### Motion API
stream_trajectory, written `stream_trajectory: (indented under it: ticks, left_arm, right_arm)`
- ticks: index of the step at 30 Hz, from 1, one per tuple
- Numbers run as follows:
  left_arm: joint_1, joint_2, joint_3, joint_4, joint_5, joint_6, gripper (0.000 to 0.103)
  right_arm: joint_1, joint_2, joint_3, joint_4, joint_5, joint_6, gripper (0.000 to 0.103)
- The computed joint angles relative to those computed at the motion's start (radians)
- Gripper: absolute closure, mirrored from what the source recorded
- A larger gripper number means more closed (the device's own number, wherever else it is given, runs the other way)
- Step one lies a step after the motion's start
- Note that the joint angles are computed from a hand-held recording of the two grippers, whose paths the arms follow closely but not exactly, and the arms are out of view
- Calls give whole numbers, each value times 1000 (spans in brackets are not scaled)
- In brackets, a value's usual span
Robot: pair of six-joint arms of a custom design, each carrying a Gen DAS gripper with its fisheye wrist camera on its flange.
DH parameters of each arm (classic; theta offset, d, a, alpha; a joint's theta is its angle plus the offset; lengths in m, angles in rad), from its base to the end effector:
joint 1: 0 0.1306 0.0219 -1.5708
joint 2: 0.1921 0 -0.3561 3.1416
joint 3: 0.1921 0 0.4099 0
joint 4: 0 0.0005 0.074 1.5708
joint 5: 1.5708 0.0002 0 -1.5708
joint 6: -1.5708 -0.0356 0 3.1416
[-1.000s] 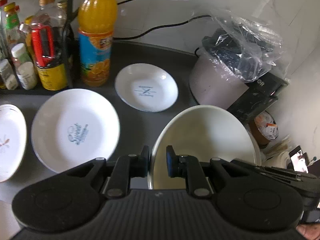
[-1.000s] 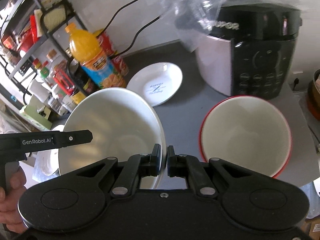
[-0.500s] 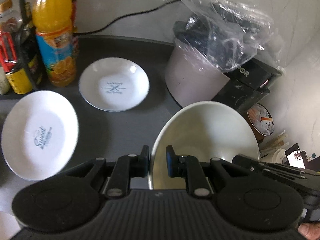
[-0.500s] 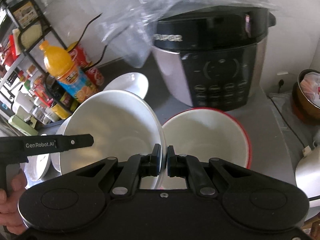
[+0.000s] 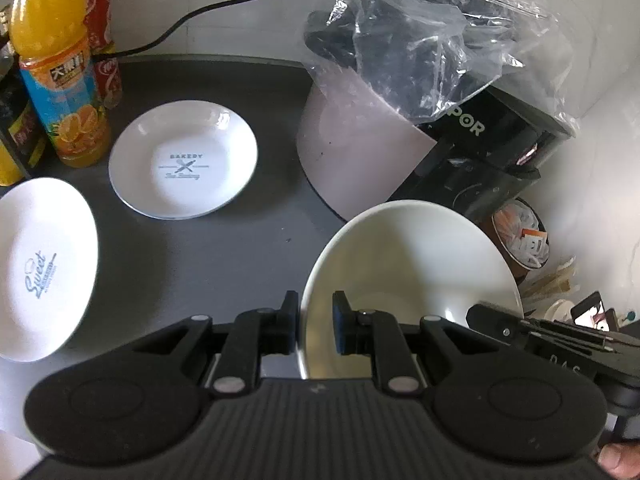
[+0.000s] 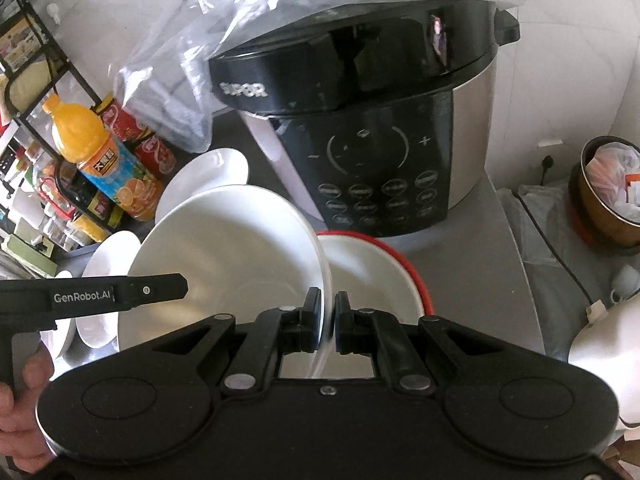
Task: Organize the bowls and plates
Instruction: 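Carry the white bowl with the right gripper to the stacked bowls, then lower the white bowl into the stacked bowls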
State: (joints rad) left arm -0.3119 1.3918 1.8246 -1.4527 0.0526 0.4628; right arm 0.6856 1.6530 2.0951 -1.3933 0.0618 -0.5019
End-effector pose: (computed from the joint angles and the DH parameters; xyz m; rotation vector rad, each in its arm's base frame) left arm 0.4331 -0.1421 0.5651 -0.1787 2.6238 -0.3448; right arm 0.4292 0.3476 0.5595 -0.2101 2.5582 0.3939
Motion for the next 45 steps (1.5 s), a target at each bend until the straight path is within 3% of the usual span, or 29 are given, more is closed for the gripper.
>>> stream_trajectory:
  ticks: [15, 22, 28, 30, 34, 39, 45]
  left_arm:
    - [-31, 75, 25, -24, 14, 52, 87]
    - [-38, 100, 46, -47, 12, 38, 86]
    - [-41, 88, 37, -48, -1, 34, 86]
    - [-41, 86, 37, -53, -3, 41, 86]
    - [-36, 81, 35, -67, -5, 41, 84]
    - [-33, 66, 24, -77, -15, 34, 83]
    - [-21, 41, 11, -69, 11, 32, 82]
  right_arm:
    - [-41, 25, 11, -71, -22, 74, 95]
    - [-47, 15, -2, -82, -22, 70, 71]
    - [-54, -7, -21, -58, -33, 71, 70]
    - [-51, -15, -30, -51, -19, 78, 73]
    - [-44, -41, -77, -25, 39, 83, 98]
    - [-55, -76, -152, 26, 12, 66, 98]
    - [-56, -77, -151, 22, 9, 25, 98]
